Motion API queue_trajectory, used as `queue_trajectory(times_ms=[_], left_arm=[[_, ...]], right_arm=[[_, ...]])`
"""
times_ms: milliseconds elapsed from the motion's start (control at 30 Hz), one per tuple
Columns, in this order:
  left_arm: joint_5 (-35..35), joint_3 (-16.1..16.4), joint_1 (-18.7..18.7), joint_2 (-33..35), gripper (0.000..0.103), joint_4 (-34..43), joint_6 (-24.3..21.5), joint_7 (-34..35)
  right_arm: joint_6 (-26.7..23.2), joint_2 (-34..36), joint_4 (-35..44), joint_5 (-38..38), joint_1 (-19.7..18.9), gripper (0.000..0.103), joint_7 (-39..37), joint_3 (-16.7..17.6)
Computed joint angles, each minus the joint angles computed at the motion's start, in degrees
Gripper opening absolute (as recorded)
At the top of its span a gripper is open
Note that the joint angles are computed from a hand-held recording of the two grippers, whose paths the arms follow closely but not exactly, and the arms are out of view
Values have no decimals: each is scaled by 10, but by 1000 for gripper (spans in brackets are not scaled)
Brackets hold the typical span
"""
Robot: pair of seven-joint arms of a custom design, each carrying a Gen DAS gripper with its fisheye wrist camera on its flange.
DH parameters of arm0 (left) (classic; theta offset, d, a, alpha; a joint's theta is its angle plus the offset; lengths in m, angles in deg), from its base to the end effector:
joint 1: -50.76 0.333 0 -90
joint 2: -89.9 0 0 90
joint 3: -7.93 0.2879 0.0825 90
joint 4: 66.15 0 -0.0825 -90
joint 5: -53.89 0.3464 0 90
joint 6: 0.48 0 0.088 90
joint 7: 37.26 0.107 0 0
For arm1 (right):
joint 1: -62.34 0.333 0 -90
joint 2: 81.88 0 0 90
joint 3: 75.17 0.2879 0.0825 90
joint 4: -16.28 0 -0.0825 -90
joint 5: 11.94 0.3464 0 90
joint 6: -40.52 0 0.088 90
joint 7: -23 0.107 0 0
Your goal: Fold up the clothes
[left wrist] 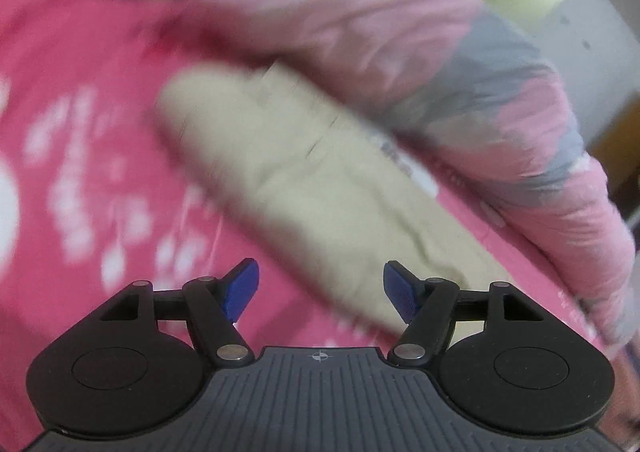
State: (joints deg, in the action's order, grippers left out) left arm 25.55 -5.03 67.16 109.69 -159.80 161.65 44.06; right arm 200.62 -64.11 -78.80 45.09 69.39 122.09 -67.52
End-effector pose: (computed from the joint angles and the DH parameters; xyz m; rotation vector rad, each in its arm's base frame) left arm 0.6559 0.0855 0.5068 -2.3513 1.1443 -1.2418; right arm 0.6385 0.1162 0.4960 -0.8580 1.9486 0.2414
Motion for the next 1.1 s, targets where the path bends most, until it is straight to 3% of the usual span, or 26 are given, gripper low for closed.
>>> queue_trajectory(times_ms=[100,200,300,467,600,667,800,833,867,933,967,1033,1100], left_arm=[[-65,-29,16,13,68,-17,64,2],[-47,-25,7,41,68,6,94,-32],[14,6,-21,79,67,42,121,-87],[99,72,-75,149,67,123,146,-169],[139,97,-90,190,65,171,162,-212],[158,113,-99,207,59,196,154,-235],[194,151,-119,233,45,241,121,-293],[203,158,-123,233,39,244,114,-306],[212,164,-127,233,35,246,107,-318],[224,170,-130,227,23,245,92,-345],[228,169,-129,222,20,242,87,-358],[235,165,-127,206,15,229,83,-382],[245,163,-127,186,13,208,82,-404]], right_arm=[[10,48,39,-25,12,87,40,-5],[32,104,99,-88,25,87,105,-22],[25,154,169,-172,43,85,192,-56],[30,218,255,-238,39,85,277,-65],[74,256,286,-275,37,73,325,-69],[98,277,306,-276,26,73,334,-54],[73,334,396,-340,46,72,384,-98],[66,353,426,-358,51,66,401,-111],[54,373,459,-375,54,46,418,-124],[50,386,477,-415,38,16,437,-104],[68,378,457,-384,39,11,419,-104],[118,353,404,-371,23,10,401,-69],[158,306,328,-364,27,9,379,-69]])
